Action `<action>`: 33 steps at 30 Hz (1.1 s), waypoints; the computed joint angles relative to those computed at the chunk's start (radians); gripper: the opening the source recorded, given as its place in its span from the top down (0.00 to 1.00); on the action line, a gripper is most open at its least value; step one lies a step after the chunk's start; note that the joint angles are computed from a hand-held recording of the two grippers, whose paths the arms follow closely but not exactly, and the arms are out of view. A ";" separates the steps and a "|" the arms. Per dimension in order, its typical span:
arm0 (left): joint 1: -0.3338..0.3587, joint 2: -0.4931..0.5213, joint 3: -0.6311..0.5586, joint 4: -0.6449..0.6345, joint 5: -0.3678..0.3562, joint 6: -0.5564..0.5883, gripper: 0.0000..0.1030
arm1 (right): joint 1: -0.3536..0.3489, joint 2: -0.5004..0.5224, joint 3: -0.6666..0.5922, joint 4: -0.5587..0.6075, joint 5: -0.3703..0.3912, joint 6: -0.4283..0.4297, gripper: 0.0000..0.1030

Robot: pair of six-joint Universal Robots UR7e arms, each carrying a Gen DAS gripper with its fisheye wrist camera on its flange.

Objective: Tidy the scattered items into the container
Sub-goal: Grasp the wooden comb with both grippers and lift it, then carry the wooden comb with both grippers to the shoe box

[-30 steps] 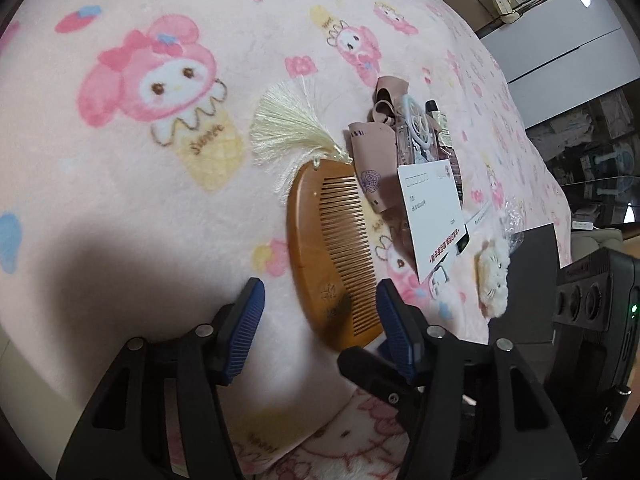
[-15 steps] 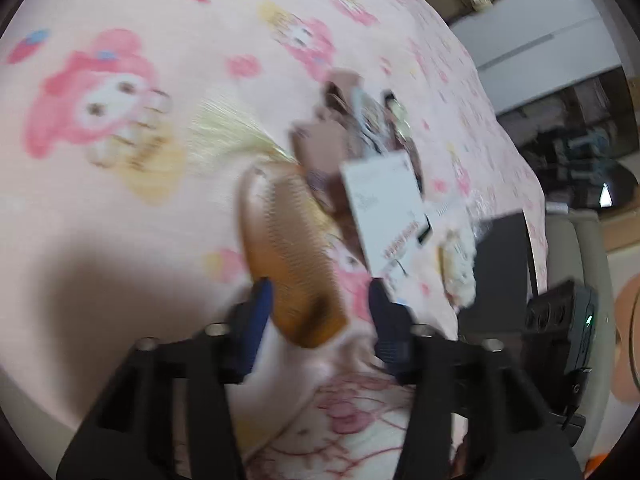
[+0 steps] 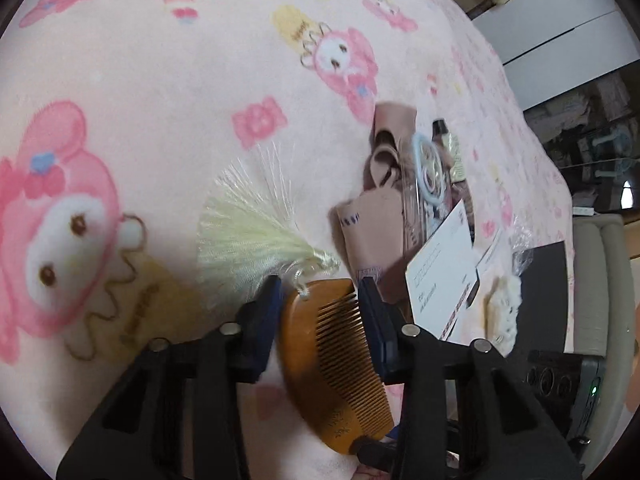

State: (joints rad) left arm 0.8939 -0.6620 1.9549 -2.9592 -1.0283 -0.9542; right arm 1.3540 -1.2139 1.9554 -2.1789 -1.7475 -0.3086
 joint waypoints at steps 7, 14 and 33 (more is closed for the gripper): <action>-0.053 0.010 0.016 0.005 -0.053 -0.029 0.81 | -0.053 -0.064 0.041 -0.087 0.142 -0.022 0.78; -0.020 0.008 -0.009 0.031 -0.148 0.008 0.51 | -0.068 -0.113 0.031 -0.111 0.130 -0.024 0.80; -0.043 0.009 0.041 -0.061 -0.213 -0.062 0.76 | -0.101 -0.180 0.071 -0.027 0.120 -0.057 0.69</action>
